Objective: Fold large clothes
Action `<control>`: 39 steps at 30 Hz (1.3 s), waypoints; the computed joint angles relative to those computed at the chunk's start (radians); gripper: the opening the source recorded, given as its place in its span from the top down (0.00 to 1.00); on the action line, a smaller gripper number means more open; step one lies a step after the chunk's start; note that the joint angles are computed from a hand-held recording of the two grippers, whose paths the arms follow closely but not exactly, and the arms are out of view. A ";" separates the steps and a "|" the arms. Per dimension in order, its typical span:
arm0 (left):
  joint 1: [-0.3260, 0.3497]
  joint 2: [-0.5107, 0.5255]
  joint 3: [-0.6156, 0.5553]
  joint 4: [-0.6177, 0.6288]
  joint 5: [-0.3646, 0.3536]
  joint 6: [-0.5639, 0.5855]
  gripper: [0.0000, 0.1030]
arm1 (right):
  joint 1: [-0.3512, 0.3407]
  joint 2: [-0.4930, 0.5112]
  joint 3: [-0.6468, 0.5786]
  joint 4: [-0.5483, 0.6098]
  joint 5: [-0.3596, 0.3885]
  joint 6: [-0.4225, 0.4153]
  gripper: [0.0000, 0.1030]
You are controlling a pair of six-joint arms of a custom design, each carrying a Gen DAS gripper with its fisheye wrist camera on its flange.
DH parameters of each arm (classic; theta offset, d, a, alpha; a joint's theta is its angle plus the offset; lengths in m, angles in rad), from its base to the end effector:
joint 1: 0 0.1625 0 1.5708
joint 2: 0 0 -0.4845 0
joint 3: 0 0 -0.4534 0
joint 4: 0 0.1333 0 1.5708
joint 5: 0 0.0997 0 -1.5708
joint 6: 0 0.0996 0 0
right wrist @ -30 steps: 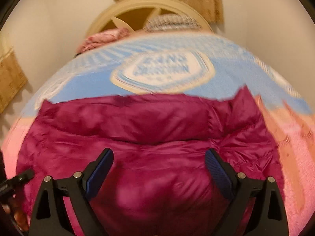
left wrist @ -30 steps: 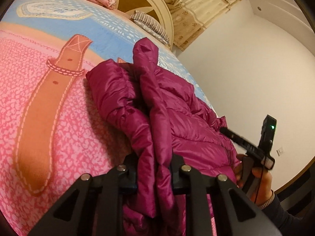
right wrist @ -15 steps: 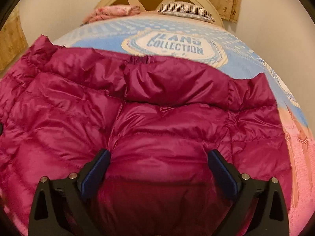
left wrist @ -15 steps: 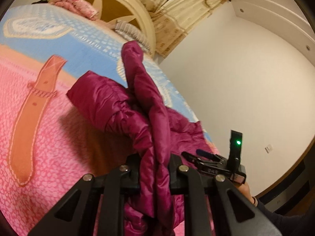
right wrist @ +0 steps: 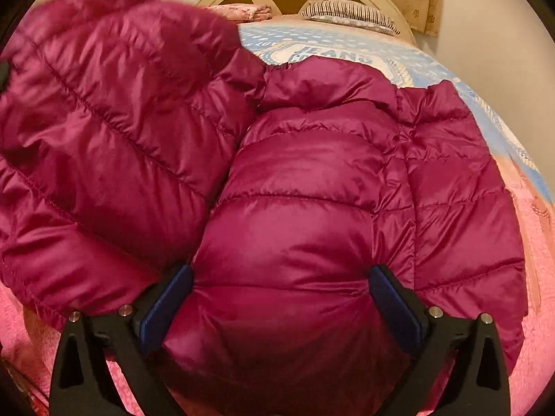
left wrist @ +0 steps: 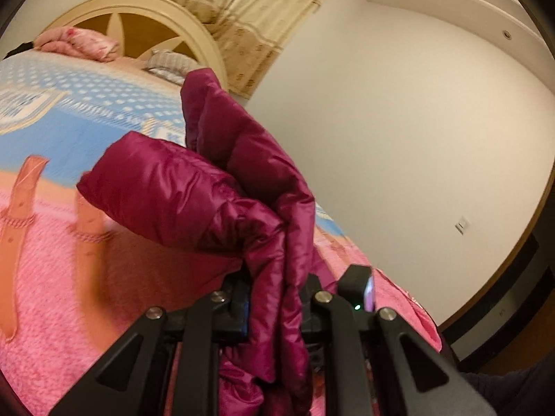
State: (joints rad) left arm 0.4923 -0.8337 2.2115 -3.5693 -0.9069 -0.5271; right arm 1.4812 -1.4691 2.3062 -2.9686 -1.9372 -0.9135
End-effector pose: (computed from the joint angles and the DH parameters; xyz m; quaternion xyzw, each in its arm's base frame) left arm -0.3833 -0.4265 0.0704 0.1493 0.8933 -0.4238 0.0079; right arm 0.0537 -0.4935 0.2820 0.3321 -0.8860 0.1544 0.2843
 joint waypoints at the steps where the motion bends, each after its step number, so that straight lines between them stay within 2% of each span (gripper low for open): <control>1: 0.000 0.001 -0.014 0.013 -0.006 0.009 0.83 | -0.007 -0.016 -0.004 0.031 0.018 0.000 0.01; 6: -0.001 0.031 -0.123 0.110 -0.037 0.052 0.83 | -0.071 -0.142 -0.028 0.232 0.170 0.032 0.01; 11: 0.012 0.118 -0.262 0.206 -0.099 0.159 0.83 | -0.153 -0.247 -0.068 0.328 0.303 0.048 0.01; 14: 0.014 0.181 -0.331 0.254 -0.094 0.240 0.83 | -0.190 -0.282 -0.095 0.346 0.330 0.094 0.01; 17: 0.017 0.253 -0.394 0.292 -0.084 0.352 0.80 | -0.209 -0.302 -0.087 0.233 0.314 0.118 0.01; 19: 0.014 0.292 -0.413 0.282 -0.058 0.427 0.72 | -0.233 -0.310 -0.090 0.187 0.326 0.146 0.03; 20: 0.014 0.309 -0.418 0.263 -0.059 0.465 0.60 | -0.255 -0.313 -0.100 0.175 0.344 0.179 0.12; 21: 0.014 0.322 -0.418 0.249 -0.058 0.492 0.45 | -0.264 -0.301 -0.127 0.188 0.349 0.204 0.28; 23: 0.015 0.344 -0.413 0.206 -0.060 0.532 0.27 | -0.279 -0.298 -0.154 0.223 0.361 0.242 0.39; 25: 0.026 0.350 -0.402 0.186 -0.105 0.546 0.23 | -0.286 -0.308 -0.158 0.227 0.383 0.250 0.39; 27: 0.043 0.351 -0.399 0.203 -0.145 0.521 0.23 | -0.294 -0.322 -0.160 0.234 0.443 0.257 0.39; 30: 0.075 0.339 -0.380 0.194 -0.205 0.466 0.23 | -0.256 -0.323 -0.174 0.252 0.470 0.244 0.39; 32: 0.084 0.329 -0.364 0.165 -0.237 0.459 0.23 | -0.215 -0.291 -0.221 0.316 0.474 0.240 0.44; 34: 0.086 0.315 -0.344 0.145 -0.252 0.462 0.23 | -0.178 -0.259 -0.265 0.383 0.476 0.231 0.44; 37: 0.081 0.311 -0.340 0.145 -0.243 0.470 0.23 | -0.081 -0.207 -0.273 0.336 0.356 0.226 0.44; 39: 0.072 0.308 -0.330 0.141 -0.218 0.478 0.22 | -0.041 -0.146 -0.309 0.364 0.263 0.253 0.44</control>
State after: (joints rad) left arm 0.5647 -0.5261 1.8810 -3.4288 -1.1247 -0.0491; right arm 1.4404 -1.6152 1.9976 -2.6045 -1.6737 -0.6607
